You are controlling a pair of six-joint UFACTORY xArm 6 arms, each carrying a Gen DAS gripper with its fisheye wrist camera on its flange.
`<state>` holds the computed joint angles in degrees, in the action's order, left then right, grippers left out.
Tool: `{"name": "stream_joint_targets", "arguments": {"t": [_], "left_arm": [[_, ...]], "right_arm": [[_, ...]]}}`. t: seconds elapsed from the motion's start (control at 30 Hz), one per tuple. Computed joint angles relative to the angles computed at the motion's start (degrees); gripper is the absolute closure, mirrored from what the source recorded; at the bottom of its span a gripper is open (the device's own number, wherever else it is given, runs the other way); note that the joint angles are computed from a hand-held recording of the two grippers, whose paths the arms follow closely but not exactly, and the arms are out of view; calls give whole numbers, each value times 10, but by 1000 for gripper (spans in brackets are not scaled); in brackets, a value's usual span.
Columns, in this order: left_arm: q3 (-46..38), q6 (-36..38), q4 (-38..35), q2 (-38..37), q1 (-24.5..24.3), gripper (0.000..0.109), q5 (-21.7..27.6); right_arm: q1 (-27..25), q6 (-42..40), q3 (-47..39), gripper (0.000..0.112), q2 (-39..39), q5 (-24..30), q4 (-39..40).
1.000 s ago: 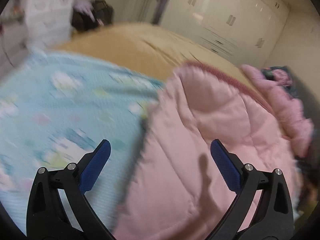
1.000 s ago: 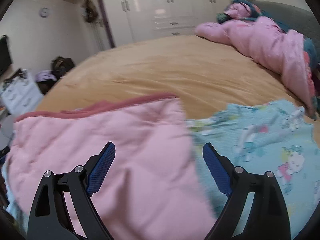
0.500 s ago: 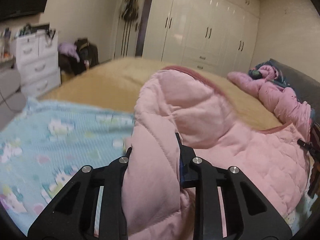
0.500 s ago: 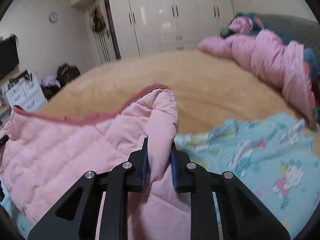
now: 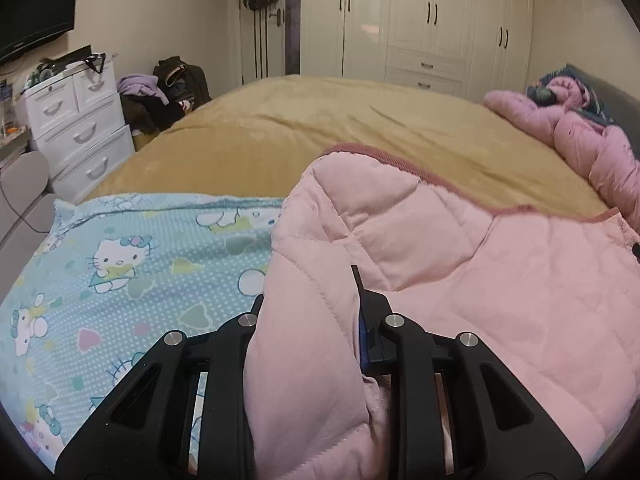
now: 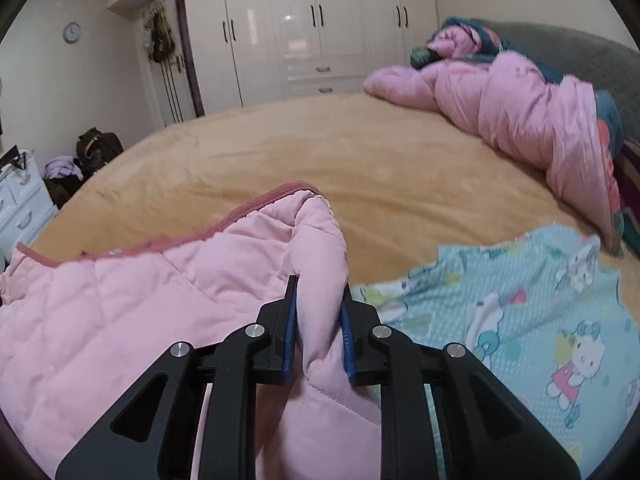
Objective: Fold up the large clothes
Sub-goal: 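Grasp the folded edge of the pink jacket with both grippers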
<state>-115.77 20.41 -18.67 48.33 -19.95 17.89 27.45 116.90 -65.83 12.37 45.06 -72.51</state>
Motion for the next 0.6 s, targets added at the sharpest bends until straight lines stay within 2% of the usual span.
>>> {"name": "stream_joint_targets", "arguments": {"t": [0.2,0.37,0.6], "left_arm": [[-17,-19,21,22,0,89,11],[-21,-22,15,29,0,86,17],[-5,-53,50,22,-3,79,8]], "right_arm": [[-14,-18,-9,94,28,-26,29],[-26,-1,-5,90,45,-61,28],[-20,2,-10,85,56,-56,33]]}}
